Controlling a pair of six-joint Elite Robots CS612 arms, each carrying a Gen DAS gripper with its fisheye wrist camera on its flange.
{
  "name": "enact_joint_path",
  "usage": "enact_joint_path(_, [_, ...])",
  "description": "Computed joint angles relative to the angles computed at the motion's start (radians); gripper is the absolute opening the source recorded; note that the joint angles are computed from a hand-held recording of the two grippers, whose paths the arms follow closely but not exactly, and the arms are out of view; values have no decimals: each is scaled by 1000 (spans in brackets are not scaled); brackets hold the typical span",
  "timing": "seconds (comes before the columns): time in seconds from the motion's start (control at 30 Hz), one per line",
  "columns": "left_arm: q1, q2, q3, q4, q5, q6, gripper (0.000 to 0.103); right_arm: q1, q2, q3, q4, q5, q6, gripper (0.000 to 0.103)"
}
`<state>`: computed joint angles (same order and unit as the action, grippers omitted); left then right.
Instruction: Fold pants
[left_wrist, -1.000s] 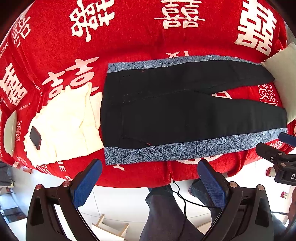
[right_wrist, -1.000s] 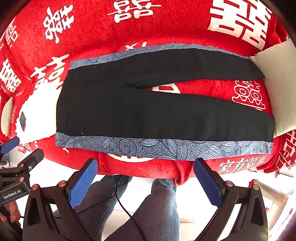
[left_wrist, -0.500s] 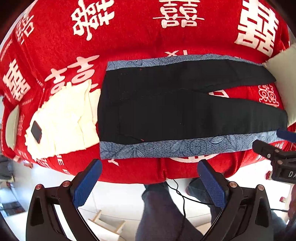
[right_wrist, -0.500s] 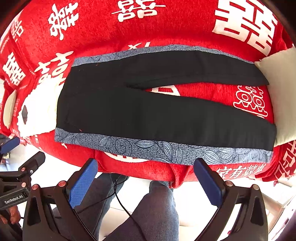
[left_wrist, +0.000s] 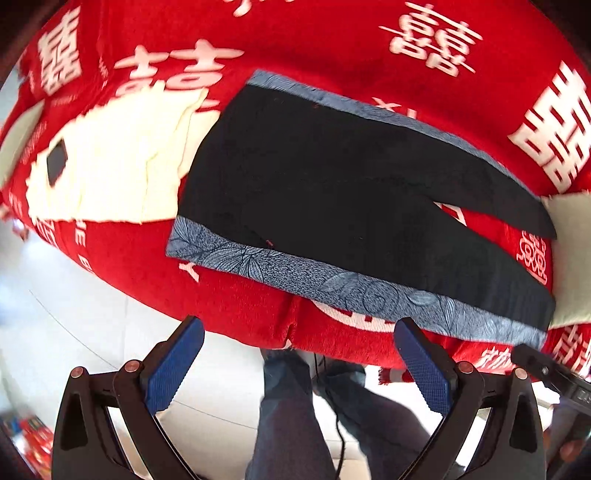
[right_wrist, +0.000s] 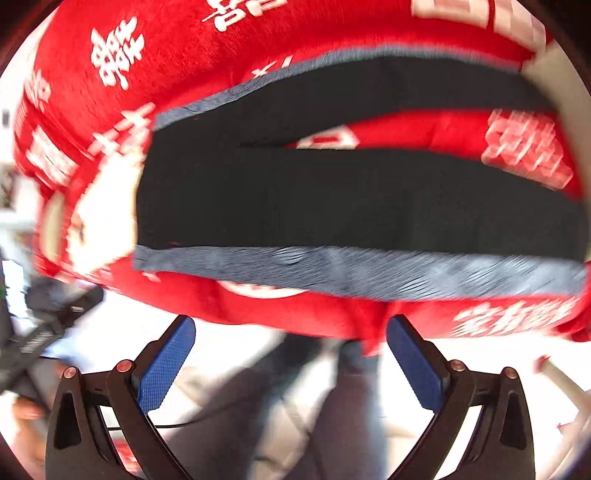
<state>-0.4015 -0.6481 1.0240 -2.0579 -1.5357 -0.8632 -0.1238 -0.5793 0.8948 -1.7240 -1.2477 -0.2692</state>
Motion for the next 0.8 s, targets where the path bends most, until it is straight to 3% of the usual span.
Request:
enact_joint_path(0.13, [21,17,52,-131,-52,-22,103,-28,37,11,77,229,74,103])
enact_joint_path(0.2, [32,35,70,-196,-90,-21,103,-32,48,37,69,292,111,102])
enact_joint_path(0.27, [41,53,90,-267,-124,-19,103,-34,60,67,37,343,138,91])
enact_joint_path(0.37, [55,78,111,-337,-186,-33,103,-32,80,96,-1,365,162,70])
enact_joint_path(0.5, [68,97,143,-441,-223,-57,103,-37,87,153,-110,405,213,70])
enact_joint_path(0.8, [82,124,166,-533,-285,-97,103,-63,77,268,-366,514,338,70])
